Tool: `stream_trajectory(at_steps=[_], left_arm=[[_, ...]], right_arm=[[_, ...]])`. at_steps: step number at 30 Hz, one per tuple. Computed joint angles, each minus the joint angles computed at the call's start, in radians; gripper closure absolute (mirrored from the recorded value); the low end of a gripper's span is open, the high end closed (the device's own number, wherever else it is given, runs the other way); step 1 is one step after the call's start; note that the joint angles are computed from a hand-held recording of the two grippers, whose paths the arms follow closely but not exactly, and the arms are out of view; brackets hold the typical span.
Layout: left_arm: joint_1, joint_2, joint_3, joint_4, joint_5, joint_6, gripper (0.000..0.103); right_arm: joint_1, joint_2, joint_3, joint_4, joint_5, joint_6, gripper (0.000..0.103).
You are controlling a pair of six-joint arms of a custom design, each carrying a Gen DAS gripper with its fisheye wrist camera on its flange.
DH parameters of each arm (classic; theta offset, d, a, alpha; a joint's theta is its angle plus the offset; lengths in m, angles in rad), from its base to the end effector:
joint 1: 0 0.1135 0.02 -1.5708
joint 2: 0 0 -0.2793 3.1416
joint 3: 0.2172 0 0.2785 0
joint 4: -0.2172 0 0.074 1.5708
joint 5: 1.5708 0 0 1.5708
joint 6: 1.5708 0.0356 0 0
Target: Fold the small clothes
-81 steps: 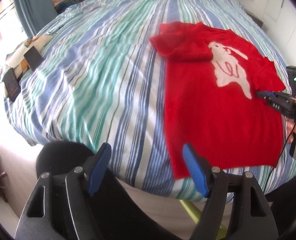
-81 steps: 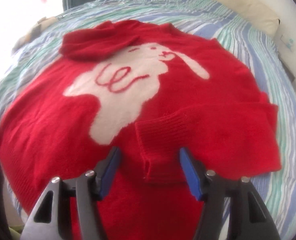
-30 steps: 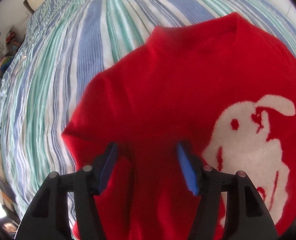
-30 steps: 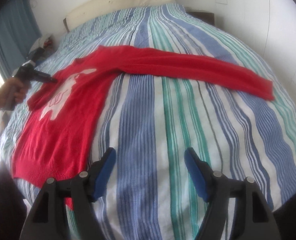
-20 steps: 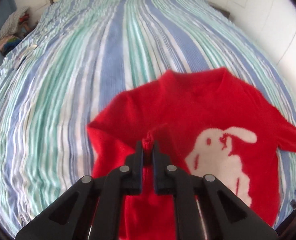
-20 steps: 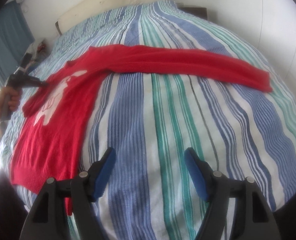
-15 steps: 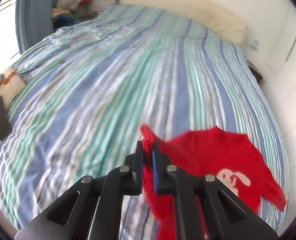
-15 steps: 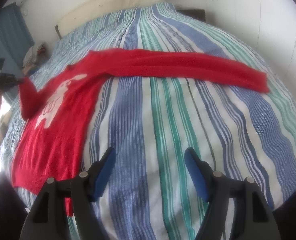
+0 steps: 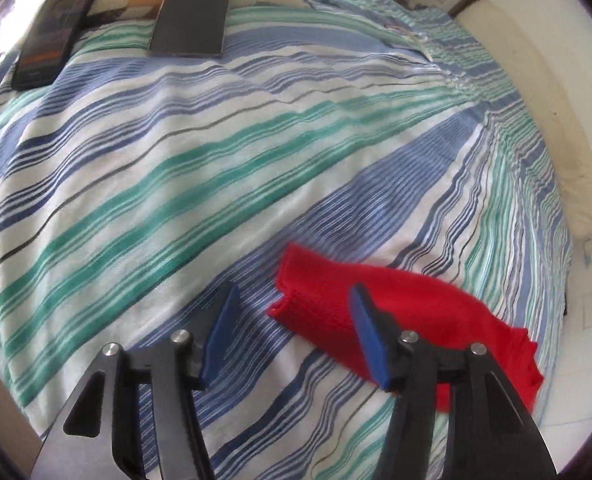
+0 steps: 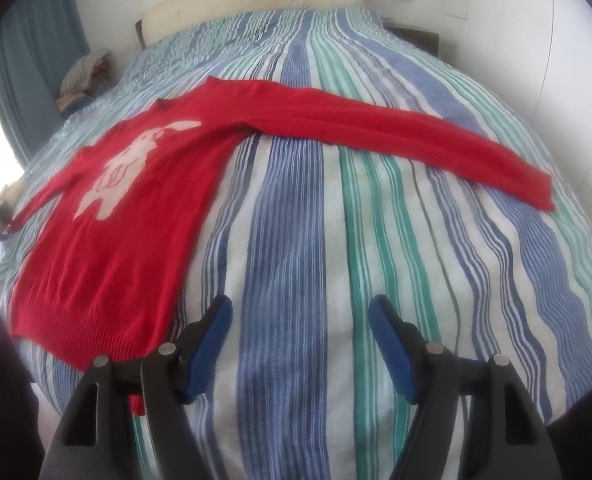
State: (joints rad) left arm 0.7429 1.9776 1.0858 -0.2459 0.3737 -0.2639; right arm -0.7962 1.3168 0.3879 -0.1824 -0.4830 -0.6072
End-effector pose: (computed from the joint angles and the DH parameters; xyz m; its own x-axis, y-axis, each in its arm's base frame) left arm 0.2982 0.2562 0.0988 -0.5105 -0.7986 -0.3187 -0.6734 0.6018 -0.4294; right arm 0.1570 -0.1367 0.1074 -0.7938 0.0887 -0.6017 0.0438 0.9951 0.0888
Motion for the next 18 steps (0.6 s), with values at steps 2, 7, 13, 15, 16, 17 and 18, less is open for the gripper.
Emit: stream_trajectory(at_steps=[2,7,13,15,16,17,18], left_arm=[[0.004,-0.001,-0.010,0.024,0.029,0.016,0.039],[-0.037,0.046,0.042,0.020,0.029,0.079,0.096],[-0.089,0.024,0.047,0.055,-0.291,0.131,0.098],[-0.085,0.067,0.079,0.039,-0.323,0.139,0.098],[-0.101,0.074,0.074,0.054,-0.362,0.164,0.098],[-0.123,0.074,0.064,0.072,-0.407,0.185,0.098],[-0.141,0.076,0.058,0.084,-0.443,0.196,0.098]], right_arm=[[0.010,-0.014,-0.011,0.007,0.013,-0.002,0.033],[0.066,-0.018,-0.034,0.046,0.072,0.008,0.033],[0.101,-0.041,-0.061,0.068,0.111,0.007,0.033],[0.102,-0.049,-0.065,0.073,0.112,0.002,0.033],[0.107,-0.040,-0.065,0.078,0.118,0.002,0.033],[0.112,-0.028,-0.062,0.081,0.123,0.002,0.033],[0.116,-0.015,-0.058,0.084,0.128,0.003,0.033]])
